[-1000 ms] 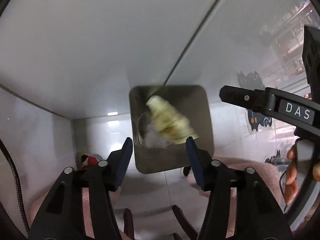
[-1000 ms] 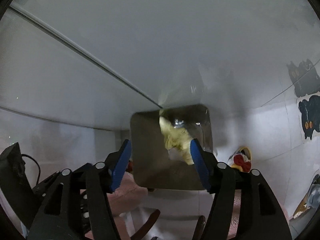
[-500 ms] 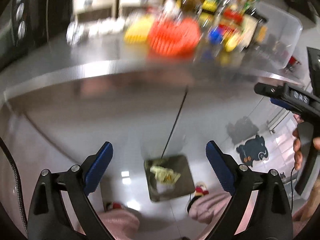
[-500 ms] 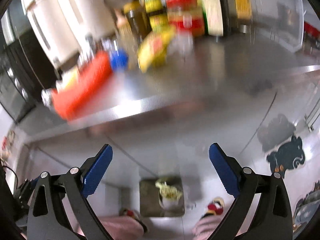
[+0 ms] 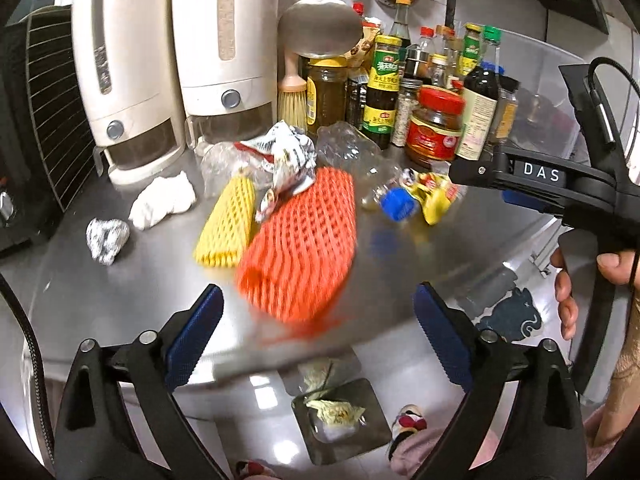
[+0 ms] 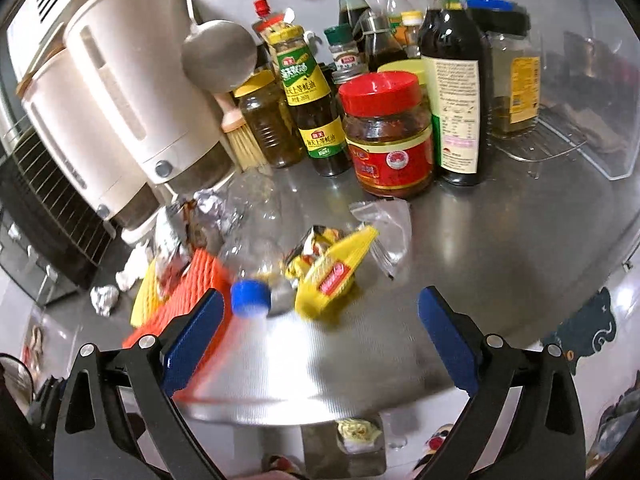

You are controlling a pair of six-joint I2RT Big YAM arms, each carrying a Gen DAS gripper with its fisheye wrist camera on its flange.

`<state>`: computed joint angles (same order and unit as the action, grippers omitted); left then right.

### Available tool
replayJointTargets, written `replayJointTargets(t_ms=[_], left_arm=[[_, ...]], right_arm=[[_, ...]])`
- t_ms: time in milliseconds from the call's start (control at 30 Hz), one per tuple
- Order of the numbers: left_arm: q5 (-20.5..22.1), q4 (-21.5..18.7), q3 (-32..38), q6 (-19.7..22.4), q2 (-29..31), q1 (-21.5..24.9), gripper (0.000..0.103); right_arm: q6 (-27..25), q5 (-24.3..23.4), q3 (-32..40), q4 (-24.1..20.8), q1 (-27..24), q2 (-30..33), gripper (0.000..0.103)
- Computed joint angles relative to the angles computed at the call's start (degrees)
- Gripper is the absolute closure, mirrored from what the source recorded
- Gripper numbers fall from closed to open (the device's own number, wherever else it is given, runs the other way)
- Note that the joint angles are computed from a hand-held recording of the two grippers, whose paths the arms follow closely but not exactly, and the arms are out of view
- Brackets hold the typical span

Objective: Collect trash
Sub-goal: 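Grasp the orange foam net with left tool while right tool grasps snack wrapper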

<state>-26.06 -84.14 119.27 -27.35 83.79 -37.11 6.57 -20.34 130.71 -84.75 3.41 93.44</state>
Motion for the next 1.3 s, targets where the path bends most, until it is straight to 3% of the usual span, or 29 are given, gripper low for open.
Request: replayJointTargets(t_ms=[67, 133, 333, 367, 467, 500, 600, 633, 767, 1067, 1167, 1300], left_arm=[[1.16, -0.43, 2.07, 0.49, 2.12, 1.13, 0.021], [2.67, -0.42, 3.1, 0.74, 3.51, 2.02, 0.028], [5.49, -0.58, 4.66, 2.15, 6.37, 3.5, 0.044], [6.19, -0.69, 4.79, 2.37, 6.73, 3.76, 0.048], [8.01, -0.8, 4.66, 2.64, 7.05, 4.32, 0.07], [9.45, -0.93, 4.57, 2.55, 7.15, 4.74, 0.08], [12.11, 0.14, 3.06, 1.73, 6.48, 5.46, 0.088], [12.02, 0.34, 2.89, 1.72, 6.35, 5.43, 0.098], [11.18, -0.02, 3.39, 1.71, 6.26, 4.87, 0.101], [3.99, -2.41, 7.23, -0.19, 3.92, 1.07, 0.101], [1.53, -3.1, 6.7, -1.36, 1.7, -1.2, 0.101], [-1.78, -5.02, 3.29, -4.96, -2.22, -5.49, 0.101]], right_arm=[[0.36, -0.28, 3.79, -2.36, 0.25, 2.91, 0.018], [0.53, -0.21, 6.15, -3.92, 0.57, 4.85, 0.02], [1.12, -1.01, 7.25, -5.19, 0.53, 7.24, 0.034], [1.11, -1.05, 7.19, -5.19, 0.53, 7.42, 0.042], [0.71, -1.63, 7.16, -5.45, 0.52, 7.97, 0.061], [0.55, -1.54, 6.74, -5.09, 0.61, 7.76, 0.061], [0.07, -1.86, 5.74, -3.92, 0.9, 6.91, 0.066], [0.07, -1.68, 5.24, -3.02, 0.99, 6.34, 0.069], [0.17, -2.06, 5.82, -1.73, 0.88, 5.3, 0.072], [-1.29, -3.52, 8.86, -2.61, -0.24, 1.98, 0.072], [-2.84, -4.18, 6.57, -2.69, -0.57, -0.97, 0.072], [-6.58, -6.0, -1.83, -1.37, -0.85, -7.92, 0.072]])
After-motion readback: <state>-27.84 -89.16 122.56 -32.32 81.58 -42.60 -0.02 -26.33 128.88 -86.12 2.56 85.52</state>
